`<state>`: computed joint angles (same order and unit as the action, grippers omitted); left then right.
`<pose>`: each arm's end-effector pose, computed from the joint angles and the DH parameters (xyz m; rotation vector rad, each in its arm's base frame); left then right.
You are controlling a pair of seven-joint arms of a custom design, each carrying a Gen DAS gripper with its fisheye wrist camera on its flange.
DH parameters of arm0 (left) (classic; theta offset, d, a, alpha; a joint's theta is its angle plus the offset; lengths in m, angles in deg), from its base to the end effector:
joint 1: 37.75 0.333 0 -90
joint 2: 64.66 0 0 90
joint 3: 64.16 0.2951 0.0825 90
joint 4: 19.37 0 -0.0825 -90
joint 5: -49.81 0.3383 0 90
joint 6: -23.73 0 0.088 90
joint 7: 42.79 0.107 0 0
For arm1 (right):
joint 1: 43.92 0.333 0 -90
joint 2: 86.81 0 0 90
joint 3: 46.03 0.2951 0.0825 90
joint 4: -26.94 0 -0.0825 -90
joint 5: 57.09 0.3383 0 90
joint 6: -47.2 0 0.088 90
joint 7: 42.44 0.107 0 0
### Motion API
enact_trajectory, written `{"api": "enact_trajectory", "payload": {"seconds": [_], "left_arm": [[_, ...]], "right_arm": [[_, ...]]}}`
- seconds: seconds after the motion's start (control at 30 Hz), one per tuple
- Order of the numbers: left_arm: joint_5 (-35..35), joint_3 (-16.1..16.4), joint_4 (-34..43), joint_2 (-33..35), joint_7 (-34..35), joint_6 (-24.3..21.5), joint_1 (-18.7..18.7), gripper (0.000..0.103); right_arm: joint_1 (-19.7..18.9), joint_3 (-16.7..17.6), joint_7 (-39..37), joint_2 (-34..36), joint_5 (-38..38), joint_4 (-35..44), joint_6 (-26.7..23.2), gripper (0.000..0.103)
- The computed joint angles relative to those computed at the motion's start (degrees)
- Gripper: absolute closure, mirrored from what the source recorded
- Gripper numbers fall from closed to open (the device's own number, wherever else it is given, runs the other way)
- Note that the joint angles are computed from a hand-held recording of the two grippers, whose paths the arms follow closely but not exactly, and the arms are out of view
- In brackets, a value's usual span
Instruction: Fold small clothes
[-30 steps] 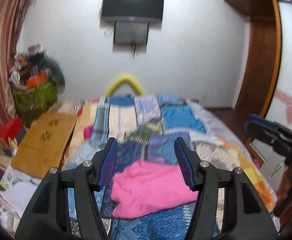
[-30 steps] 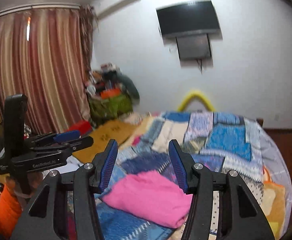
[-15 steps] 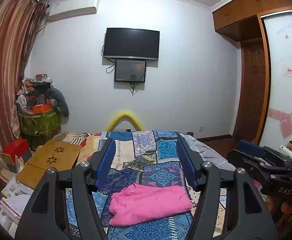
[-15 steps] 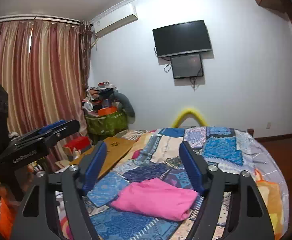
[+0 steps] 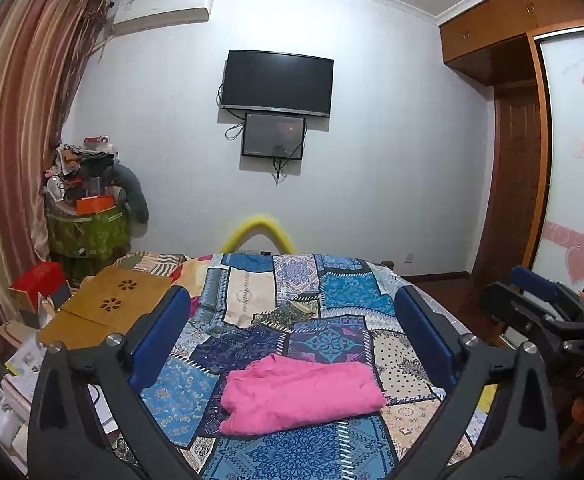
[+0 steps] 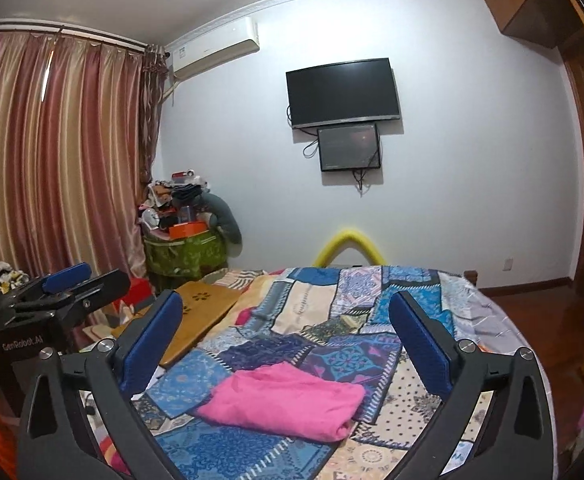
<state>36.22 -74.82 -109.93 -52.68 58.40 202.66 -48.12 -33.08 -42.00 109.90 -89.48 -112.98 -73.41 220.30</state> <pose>0.5849 -0.1867 0.6708 -1.2242 1.6503 -1.3795 0.5022 0.1984 0.6937 -1.3666 1.2808 -0.9393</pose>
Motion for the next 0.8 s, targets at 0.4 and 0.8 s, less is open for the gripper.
{"api": "enact_trajectory", "payload": {"seconds": [0.4,0.8], "left_arm": [[2.3,1.4,-1.3,-0.6,-2.6,0.1,-1.0,0.000],[2.4,1.1,-2.0,-0.4,-2.4,0.4,-0.8,0.000]], "right_arm": [[0.7,0.3,0.7,0.1,-1.8,0.6,-2.6,0.001],[1.3,0.1,-2.4,0.4,1.5,0.5,-3.7,0.001]]}}
